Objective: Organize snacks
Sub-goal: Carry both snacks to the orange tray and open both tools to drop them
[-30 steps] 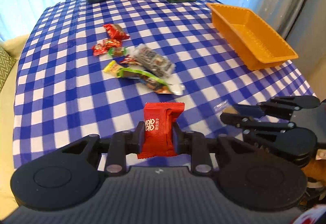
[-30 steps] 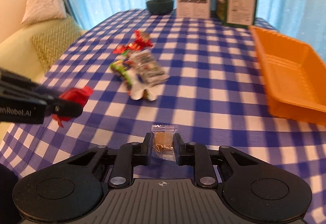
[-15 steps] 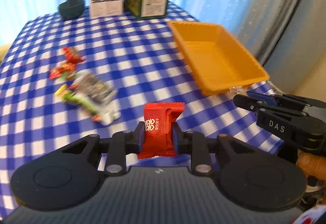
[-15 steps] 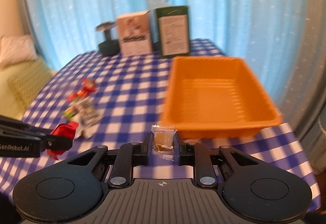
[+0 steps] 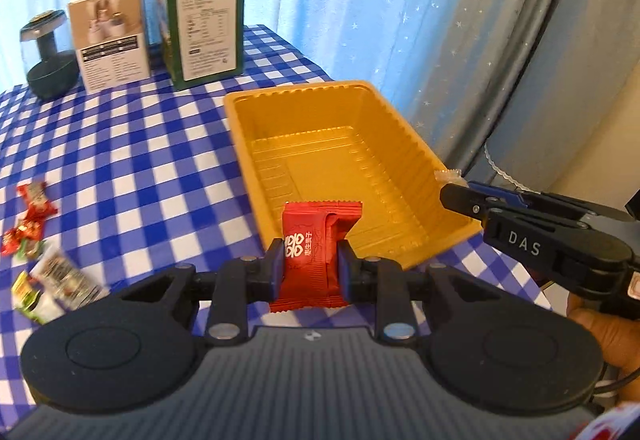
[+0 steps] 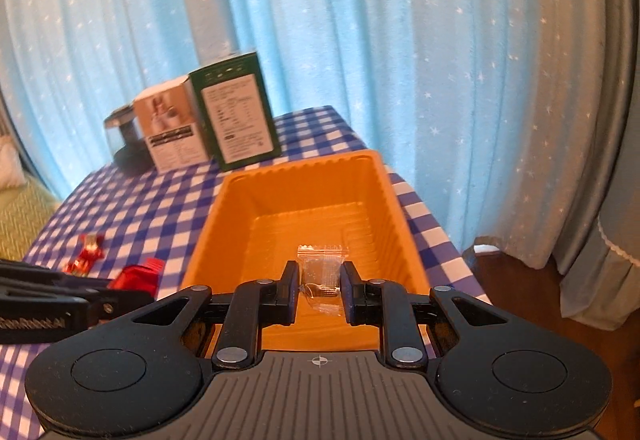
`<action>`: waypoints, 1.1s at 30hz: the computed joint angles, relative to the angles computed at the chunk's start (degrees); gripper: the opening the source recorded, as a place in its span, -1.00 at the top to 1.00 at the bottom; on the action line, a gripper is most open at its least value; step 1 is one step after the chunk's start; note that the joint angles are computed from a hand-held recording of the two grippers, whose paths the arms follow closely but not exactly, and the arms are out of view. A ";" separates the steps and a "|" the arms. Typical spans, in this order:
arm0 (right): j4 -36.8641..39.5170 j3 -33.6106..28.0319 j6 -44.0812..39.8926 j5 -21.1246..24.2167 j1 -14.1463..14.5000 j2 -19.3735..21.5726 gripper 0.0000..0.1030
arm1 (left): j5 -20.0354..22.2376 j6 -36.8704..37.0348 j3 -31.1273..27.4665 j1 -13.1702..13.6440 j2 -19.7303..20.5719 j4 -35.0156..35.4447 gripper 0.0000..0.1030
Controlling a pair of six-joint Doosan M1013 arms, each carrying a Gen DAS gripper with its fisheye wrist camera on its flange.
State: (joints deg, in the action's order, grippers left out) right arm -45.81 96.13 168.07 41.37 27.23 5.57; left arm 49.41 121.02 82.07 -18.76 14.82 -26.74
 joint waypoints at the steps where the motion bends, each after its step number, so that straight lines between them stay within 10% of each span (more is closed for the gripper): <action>1: 0.07 0.09 0.16 -0.41 -0.38 0.04 0.57 | -0.11 -0.19 -0.29 -0.33 0.39 0.34 0.53; 30: 3.19 0.29 1.45 -6.11 -3.42 1.23 0.55 | -4.53 -1.12 1.63 0.81 -0.13 0.93 0.28; 33: 2.54 0.25 2.19 -5.71 -3.17 0.99 0.12 | -5.02 -1.90 2.63 1.57 -1.01 0.68 0.08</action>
